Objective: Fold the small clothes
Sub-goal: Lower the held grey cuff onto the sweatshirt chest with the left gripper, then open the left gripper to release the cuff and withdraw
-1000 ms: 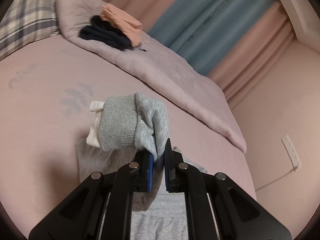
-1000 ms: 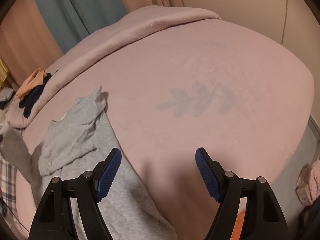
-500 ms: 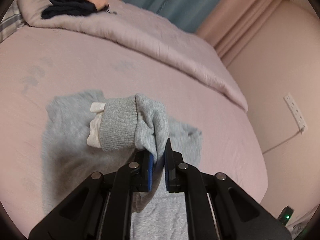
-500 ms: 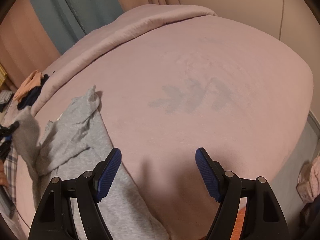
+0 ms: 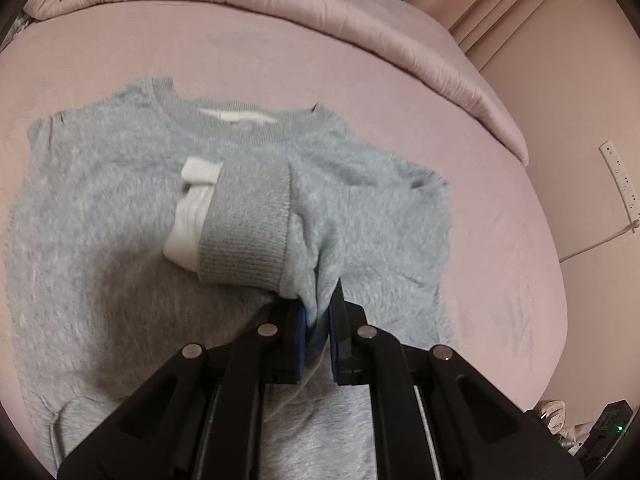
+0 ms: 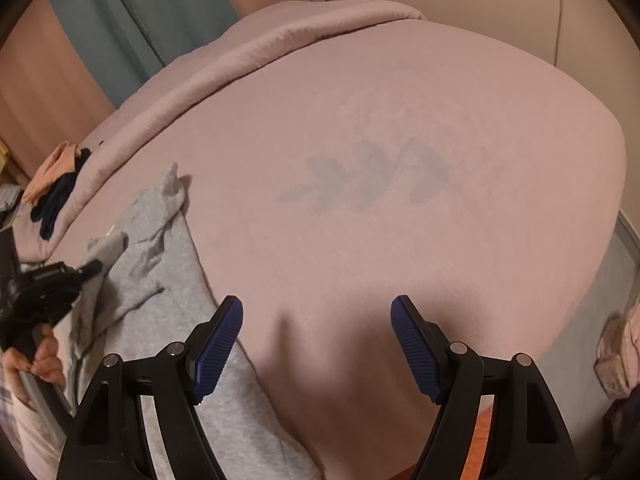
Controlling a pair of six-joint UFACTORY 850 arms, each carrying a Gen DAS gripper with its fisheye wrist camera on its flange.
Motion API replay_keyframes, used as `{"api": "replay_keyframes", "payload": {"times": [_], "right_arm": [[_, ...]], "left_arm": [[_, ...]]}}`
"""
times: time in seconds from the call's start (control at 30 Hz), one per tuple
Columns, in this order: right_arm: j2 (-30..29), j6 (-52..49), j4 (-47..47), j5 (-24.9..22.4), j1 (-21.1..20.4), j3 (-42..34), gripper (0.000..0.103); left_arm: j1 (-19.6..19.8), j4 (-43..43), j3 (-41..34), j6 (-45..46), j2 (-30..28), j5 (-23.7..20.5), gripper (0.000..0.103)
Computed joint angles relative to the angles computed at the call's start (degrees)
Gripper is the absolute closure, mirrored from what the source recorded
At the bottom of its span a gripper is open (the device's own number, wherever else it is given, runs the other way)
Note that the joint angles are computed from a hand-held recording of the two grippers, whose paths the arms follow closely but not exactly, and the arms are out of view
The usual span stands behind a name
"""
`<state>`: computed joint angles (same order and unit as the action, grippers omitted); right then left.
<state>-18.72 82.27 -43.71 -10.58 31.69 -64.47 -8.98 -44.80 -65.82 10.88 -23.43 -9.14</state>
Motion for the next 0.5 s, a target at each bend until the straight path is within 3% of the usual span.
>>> {"api": "replay_keyframes", "payload": {"times": [0.3, 0.37, 0.4, 0.47, 0.5], "right_arm": [[-0.3, -6.2, 5.6, 1.0, -0.4, -0.1, 0.027], [-0.2, -7.3, 6.2, 1.0, -0.2, -0.2, 0.027], [-0.2, -7.7, 6.4, 1.0, -0.2, -0.3, 0.027], [0.0, -7.8, 5.9, 1.0, -0.1, -0.4, 0.027], [0.2, -7.6, 5.4, 1.1, -0.1, -0.5, 0.027]], "left_arm": [[-0.2, 2.3, 0.1, -2.8, -0.4, -1.0, 0.092], [-0.1, 1.9, 0.6, -1.8, 0.8, -1.9, 0.077], [0.1, -1.3, 1.1, 1.6, 1.8, -2.4, 0.07], [0.4, -12.0, 3.0, 12.5, 4.4, -2.4, 0.044], [0.5, -16.6, 4.2, 17.5, 6.2, -1.7, 0.041]]}}
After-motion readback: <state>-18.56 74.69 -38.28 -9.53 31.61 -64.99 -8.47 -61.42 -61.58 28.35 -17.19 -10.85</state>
